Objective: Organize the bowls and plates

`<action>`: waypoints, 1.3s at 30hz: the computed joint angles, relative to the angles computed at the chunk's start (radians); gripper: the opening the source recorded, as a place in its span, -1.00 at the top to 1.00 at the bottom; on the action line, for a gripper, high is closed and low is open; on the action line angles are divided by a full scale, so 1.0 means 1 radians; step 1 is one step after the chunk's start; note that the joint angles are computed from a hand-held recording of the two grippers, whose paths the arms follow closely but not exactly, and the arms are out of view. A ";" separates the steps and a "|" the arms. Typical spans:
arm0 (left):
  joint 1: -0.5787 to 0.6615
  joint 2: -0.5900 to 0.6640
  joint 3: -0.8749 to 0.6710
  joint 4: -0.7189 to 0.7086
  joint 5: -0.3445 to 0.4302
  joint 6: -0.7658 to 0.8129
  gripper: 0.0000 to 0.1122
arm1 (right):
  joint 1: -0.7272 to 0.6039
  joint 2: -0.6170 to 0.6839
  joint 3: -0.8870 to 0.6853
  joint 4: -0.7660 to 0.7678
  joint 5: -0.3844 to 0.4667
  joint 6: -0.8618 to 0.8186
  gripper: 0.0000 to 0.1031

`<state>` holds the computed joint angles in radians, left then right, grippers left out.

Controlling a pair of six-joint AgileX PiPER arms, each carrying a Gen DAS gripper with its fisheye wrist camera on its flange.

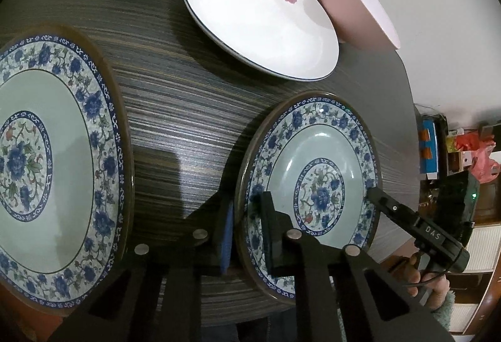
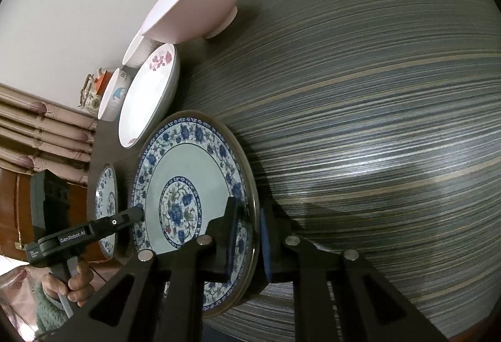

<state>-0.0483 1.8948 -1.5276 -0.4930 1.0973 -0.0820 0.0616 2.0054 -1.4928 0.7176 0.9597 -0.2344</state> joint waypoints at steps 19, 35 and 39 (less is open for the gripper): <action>-0.023 -0.054 0.044 0.035 -0.036 -0.010 0.75 | 0.018 -0.029 0.006 -0.011 -0.004 -0.008 0.74; 0.038 -0.115 0.071 0.044 -0.024 0.009 0.77 | 0.074 -0.059 0.010 -0.001 -0.004 -0.004 0.74; 0.062 -0.126 0.076 0.037 -0.019 0.029 0.78 | 0.093 -0.061 -0.001 -0.008 -0.005 0.014 0.74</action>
